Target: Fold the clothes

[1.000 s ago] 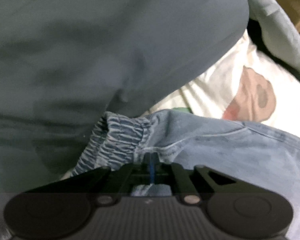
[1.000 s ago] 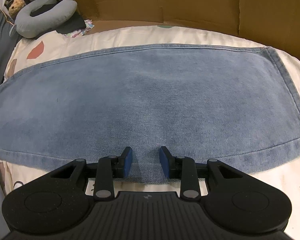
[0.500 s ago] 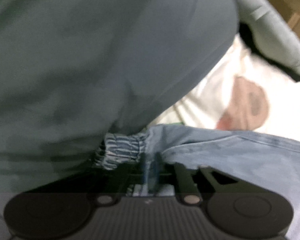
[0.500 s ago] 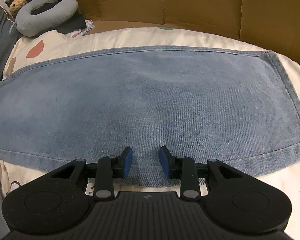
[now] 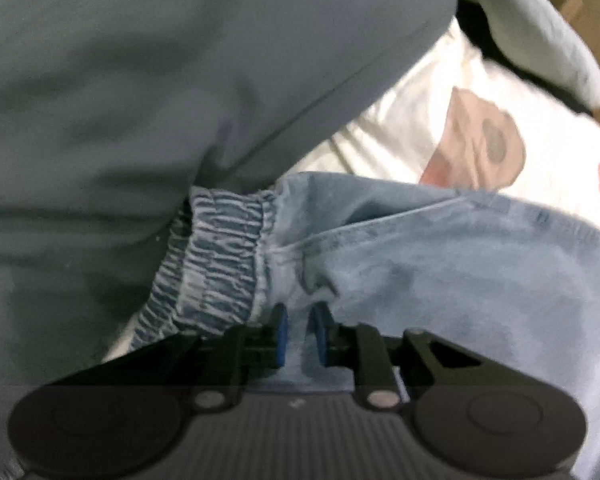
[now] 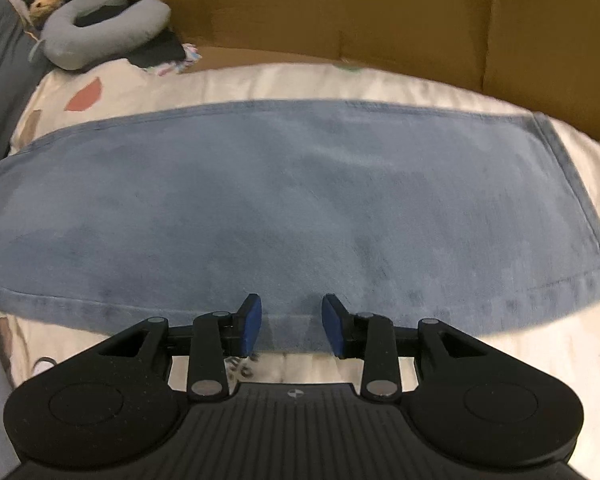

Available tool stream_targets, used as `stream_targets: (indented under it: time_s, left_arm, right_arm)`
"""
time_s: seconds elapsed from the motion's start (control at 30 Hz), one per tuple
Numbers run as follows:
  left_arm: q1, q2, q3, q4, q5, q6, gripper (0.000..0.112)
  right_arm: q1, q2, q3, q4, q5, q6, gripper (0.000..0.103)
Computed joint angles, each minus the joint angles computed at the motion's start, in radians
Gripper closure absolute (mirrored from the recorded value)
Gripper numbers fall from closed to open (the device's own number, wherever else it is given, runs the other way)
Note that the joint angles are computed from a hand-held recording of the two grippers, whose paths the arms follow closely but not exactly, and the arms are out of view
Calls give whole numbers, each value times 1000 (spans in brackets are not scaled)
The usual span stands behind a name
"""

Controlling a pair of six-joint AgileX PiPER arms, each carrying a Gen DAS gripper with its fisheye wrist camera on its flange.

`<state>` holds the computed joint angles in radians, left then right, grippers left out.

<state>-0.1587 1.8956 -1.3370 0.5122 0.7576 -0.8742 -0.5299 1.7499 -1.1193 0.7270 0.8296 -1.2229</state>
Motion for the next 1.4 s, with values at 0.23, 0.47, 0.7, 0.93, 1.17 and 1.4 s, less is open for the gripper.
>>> stream_targets:
  time_s: [0.23, 0.47, 0.7, 0.93, 1.17, 1.4]
  left_arm:
    - [-22, 96, -119, 83, 147, -47, 109]
    - [-42, 32, -148, 13, 185, -18, 73]
    - [-104, -79, -134, -119, 142, 92, 44]
    - [-174, -69, -93, -219, 6, 84, 40]
    - [-185, 57, -91, -168, -79, 40, 34]
    - [-146, 136, -177, -97, -85, 5, 31]
  right_arm:
    - [11, -7, 6, -33, -14, 11, 62]
    - [6, 6, 0, -17, -9, 10, 62]
    - [3, 25, -32, -26, 20, 52, 62]
    - [12, 4, 7, -5, -6, 20, 52]
    - [8, 20, -16, -6, 20, 22, 49]
    - [19, 13, 0, -1, -1, -12, 47]
